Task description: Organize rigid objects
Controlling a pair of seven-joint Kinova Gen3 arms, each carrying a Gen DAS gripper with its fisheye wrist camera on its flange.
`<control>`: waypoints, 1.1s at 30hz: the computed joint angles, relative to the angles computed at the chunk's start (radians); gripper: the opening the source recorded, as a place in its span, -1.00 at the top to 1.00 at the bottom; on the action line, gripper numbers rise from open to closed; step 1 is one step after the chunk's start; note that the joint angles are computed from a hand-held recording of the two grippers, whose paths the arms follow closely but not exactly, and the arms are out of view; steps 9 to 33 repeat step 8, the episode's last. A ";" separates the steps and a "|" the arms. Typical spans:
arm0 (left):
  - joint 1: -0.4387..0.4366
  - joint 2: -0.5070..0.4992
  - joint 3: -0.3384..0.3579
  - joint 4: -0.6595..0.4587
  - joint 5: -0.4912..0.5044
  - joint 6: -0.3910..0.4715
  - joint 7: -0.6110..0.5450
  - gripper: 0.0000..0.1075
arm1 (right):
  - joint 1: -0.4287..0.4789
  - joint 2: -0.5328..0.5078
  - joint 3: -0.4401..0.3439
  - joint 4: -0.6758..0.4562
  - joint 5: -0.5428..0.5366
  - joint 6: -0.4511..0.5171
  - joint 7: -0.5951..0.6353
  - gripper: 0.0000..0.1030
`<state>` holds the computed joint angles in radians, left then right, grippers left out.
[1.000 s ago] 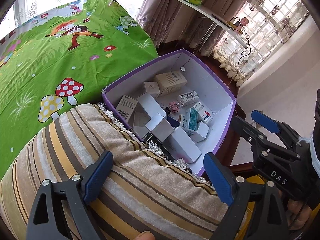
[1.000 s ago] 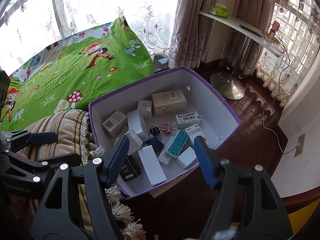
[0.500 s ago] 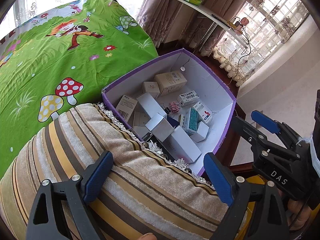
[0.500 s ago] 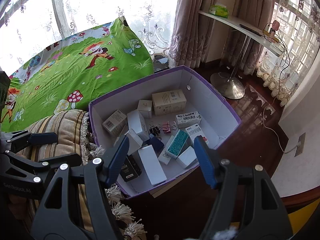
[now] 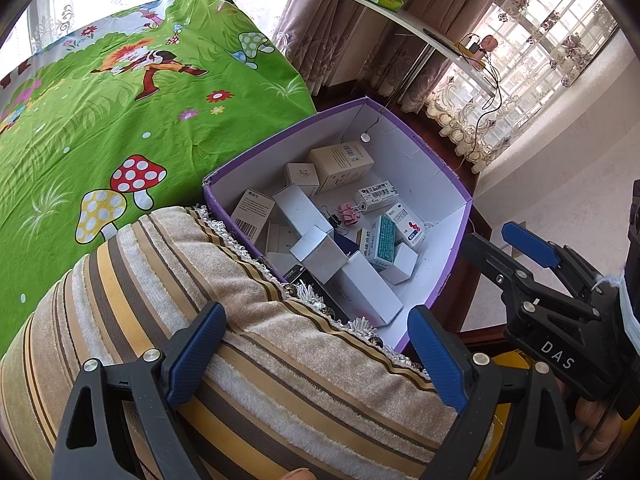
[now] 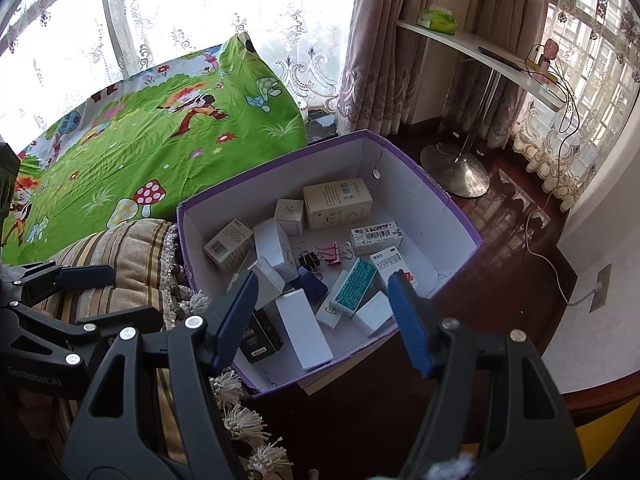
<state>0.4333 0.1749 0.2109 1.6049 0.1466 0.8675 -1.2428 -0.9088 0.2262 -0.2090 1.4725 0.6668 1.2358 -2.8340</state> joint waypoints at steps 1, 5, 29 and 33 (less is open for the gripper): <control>-0.001 0.000 0.000 0.001 0.002 -0.001 -0.002 -0.74 | 0.000 0.000 0.000 0.001 -0.001 -0.001 0.000 -0.37; 0.001 -0.007 0.002 0.014 0.004 -0.022 -0.007 -0.76 | 0.000 0.001 0.000 0.001 -0.001 -0.001 -0.002 -0.37; 0.016 -0.006 0.001 0.012 -0.025 -0.025 0.015 -0.76 | 0.000 0.001 0.000 0.001 -0.001 -0.001 -0.002 -0.37; 0.016 -0.006 0.001 0.012 -0.025 -0.025 0.015 -0.76 | 0.000 0.001 0.000 0.001 -0.001 -0.001 -0.002 -0.37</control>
